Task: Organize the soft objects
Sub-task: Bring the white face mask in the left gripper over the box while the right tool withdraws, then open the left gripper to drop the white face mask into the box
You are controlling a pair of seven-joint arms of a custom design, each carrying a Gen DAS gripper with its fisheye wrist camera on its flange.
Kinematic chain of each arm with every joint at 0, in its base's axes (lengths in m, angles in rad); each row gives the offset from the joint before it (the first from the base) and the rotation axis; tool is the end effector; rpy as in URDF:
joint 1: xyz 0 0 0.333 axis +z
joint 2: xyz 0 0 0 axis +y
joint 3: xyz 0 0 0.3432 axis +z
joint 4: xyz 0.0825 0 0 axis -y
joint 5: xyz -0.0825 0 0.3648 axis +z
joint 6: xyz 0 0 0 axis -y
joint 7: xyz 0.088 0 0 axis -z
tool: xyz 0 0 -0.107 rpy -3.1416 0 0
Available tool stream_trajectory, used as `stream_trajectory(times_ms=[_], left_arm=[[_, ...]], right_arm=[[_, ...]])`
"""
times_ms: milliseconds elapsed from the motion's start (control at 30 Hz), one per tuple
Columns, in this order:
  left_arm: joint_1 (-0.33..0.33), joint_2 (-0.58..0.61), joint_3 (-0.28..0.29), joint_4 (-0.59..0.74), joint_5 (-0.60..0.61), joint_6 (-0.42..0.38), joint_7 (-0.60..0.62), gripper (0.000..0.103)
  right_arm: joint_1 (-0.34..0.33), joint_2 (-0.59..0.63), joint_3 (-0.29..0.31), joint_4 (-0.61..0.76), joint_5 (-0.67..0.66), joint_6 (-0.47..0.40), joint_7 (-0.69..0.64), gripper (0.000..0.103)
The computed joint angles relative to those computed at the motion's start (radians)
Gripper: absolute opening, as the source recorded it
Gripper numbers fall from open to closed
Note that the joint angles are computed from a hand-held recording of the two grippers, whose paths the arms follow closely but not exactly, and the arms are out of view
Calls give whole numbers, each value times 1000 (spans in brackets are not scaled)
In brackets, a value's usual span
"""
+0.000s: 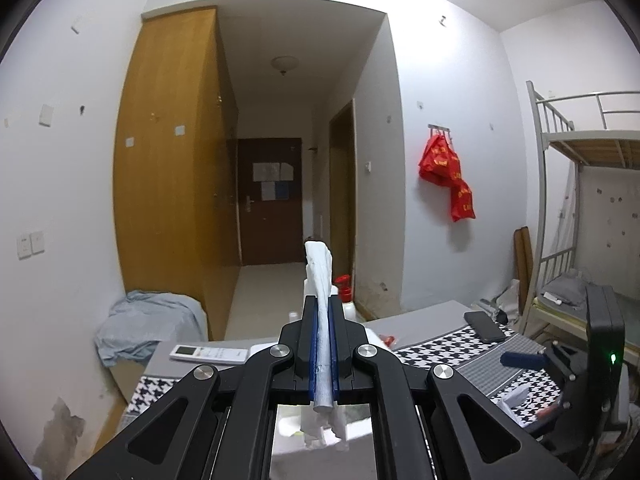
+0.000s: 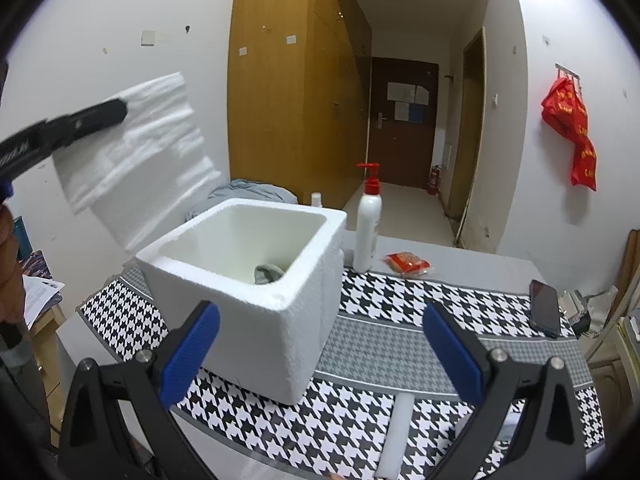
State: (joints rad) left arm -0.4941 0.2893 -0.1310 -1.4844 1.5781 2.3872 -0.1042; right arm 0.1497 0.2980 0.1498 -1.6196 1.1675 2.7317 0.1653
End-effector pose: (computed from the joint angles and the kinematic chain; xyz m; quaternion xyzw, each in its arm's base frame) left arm 0.5697 -0.3821 0.6190 -0.5732 0.5043 -0.4207 0.4901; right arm 0.6644 0.1534 0.5596 -0.7796 0.3347 -0.2196 0.4816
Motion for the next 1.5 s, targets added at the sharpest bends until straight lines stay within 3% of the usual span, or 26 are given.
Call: stream_trajectory(times_ms=[533,833,1167,1233,1300,1367,1433,1500], left_arm=[[-3,171,69,227,-257,96,249,5],[10,271,83,351,-503,87,462,5],[-1,332,96,430,-658,23,585,5],[-4,341,100,444,-679,7,601,12],[-12,347,108,457,-685,-6,608,41],[-22,340,121,449,-672,-2,588,63],[-36,329,139,433,-638,10,552,74],[-49,316,154,416,-595,16,510,92]], right_arm=[[-19,36,-5,15,-10,9,37,102],[-31,53,-2,28,-35,10,73,102],[-39,65,2,34,-59,8,98,102],[-41,65,3,33,-58,9,98,102],[-42,64,3,31,-56,11,99,102],[-44,63,3,30,-55,9,100,102],[-42,63,1,28,-59,15,104,102],[-44,61,3,27,-55,16,101,102]])
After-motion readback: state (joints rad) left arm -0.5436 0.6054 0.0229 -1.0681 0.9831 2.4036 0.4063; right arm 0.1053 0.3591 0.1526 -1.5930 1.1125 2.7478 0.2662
